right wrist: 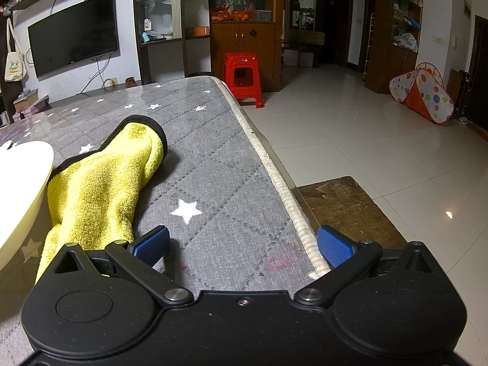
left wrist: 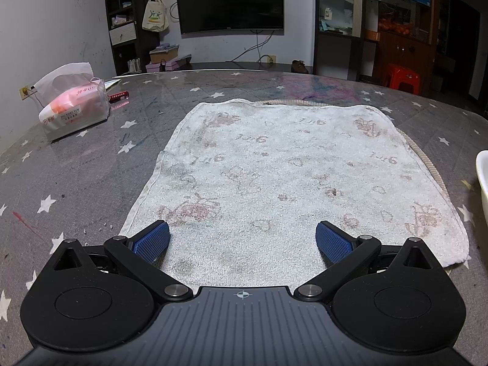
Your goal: Clean bowl
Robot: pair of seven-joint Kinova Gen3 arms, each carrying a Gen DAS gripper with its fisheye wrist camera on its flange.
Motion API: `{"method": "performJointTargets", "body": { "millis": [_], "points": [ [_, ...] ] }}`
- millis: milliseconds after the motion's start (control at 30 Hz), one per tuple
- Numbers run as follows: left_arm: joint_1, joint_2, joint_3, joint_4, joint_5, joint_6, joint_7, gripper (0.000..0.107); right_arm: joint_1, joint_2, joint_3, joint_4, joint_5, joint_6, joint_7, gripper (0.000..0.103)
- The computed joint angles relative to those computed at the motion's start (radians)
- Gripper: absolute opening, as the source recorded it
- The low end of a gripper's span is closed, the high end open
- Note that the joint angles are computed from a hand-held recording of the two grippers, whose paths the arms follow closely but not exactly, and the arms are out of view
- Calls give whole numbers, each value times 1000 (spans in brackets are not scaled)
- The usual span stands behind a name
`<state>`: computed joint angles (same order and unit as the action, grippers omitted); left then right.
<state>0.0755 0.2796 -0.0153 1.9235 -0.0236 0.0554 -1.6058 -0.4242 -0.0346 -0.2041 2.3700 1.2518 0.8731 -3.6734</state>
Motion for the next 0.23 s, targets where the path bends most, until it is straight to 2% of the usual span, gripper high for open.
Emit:
{"method": "performJointTargets", "body": {
  "millis": [233],
  "points": [
    [2, -1, -2, 0, 2, 1, -1, 103, -2, 3, -1, -2, -1, 2, -2, 103]
  ]
}}
